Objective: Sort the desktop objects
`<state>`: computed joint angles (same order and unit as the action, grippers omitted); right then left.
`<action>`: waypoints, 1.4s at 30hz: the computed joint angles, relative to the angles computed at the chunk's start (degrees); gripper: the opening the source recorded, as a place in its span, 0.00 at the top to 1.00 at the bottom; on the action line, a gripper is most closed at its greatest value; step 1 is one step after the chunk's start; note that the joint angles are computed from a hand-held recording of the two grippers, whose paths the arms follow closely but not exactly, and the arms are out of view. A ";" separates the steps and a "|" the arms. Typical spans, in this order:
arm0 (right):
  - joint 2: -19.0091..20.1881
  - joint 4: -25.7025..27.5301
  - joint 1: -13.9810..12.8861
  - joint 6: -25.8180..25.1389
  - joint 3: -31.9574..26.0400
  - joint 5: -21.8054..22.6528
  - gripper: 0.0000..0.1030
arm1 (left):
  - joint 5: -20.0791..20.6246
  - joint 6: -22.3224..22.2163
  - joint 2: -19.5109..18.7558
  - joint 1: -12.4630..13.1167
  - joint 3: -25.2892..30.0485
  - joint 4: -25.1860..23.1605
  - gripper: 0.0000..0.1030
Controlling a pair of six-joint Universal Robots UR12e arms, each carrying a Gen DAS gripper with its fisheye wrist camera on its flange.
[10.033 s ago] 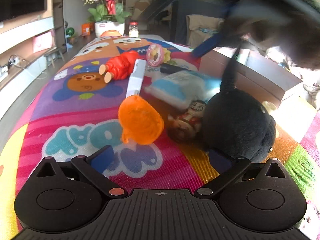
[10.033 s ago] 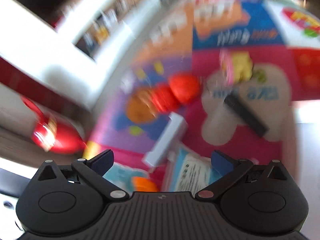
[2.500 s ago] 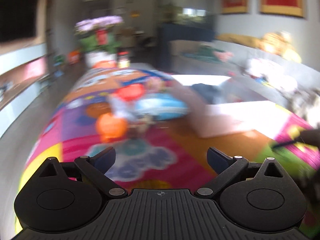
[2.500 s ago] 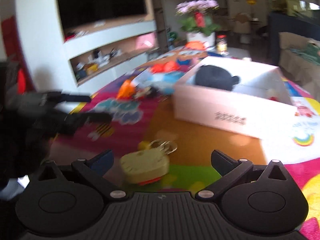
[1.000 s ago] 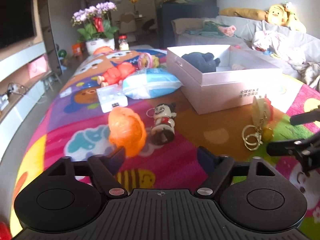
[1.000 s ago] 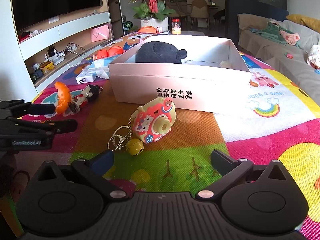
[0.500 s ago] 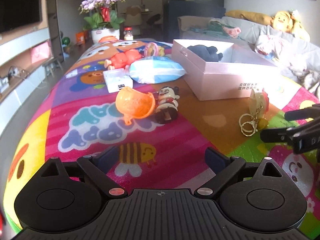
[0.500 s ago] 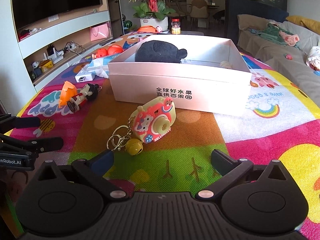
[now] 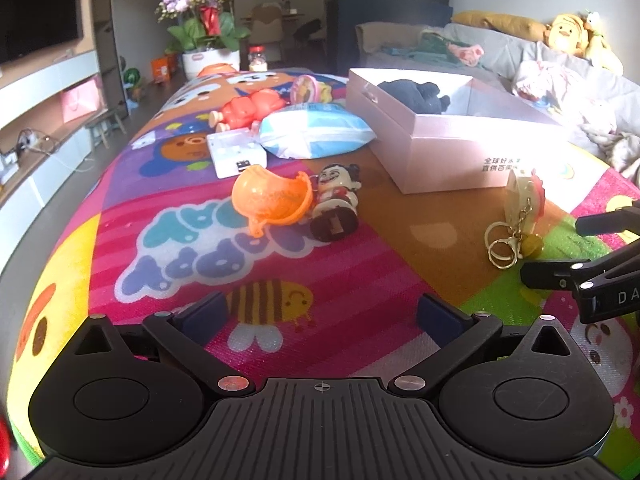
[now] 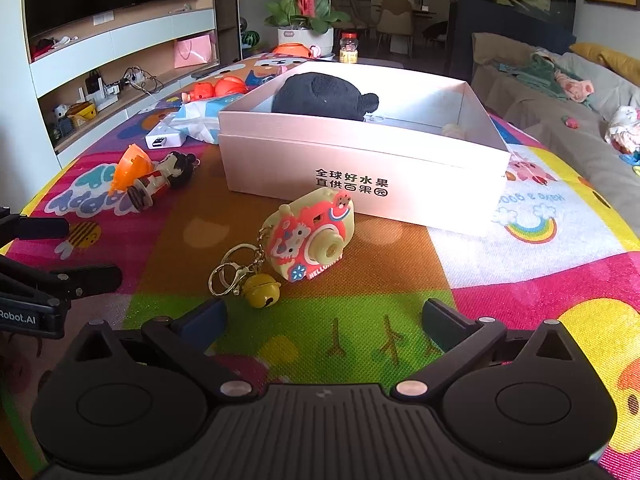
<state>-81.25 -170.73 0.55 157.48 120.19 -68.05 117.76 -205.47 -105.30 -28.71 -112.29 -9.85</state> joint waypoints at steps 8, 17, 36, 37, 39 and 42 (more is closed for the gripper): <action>-0.10 0.72 -0.63 -0.06 -0.01 1.52 0.00 | 0.83 -0.27 -0.06 -0.25 0.69 -1.86 0.00; -0.26 1.78 -0.62 -1.50 -0.17 1.66 0.00 | -1.29 -0.21 0.38 0.52 0.88 -3.20 0.00; 0.31 6.72 -1.87 -0.44 -4.33 10.58 0.00 | 1.23 3.77 -1.48 2.36 0.93 13.52 0.00; 0.68 7.53 -1.66 0.82 -5.00 10.85 0.00 | 1.44 2.87 -1.25 2.50 0.65 13.78 0.00; 1.36 8.14 -0.79 2.07 -5.98 9.71 0.02 | 1.82 1.32 -0.72 2.64 0.09 13.81 0.00; 1.02 10.10 -0.22 -4.39 -5.88 14.28 0.07 | 2.94 0.47 -0.22 2.65 -0.43 13.60 0.00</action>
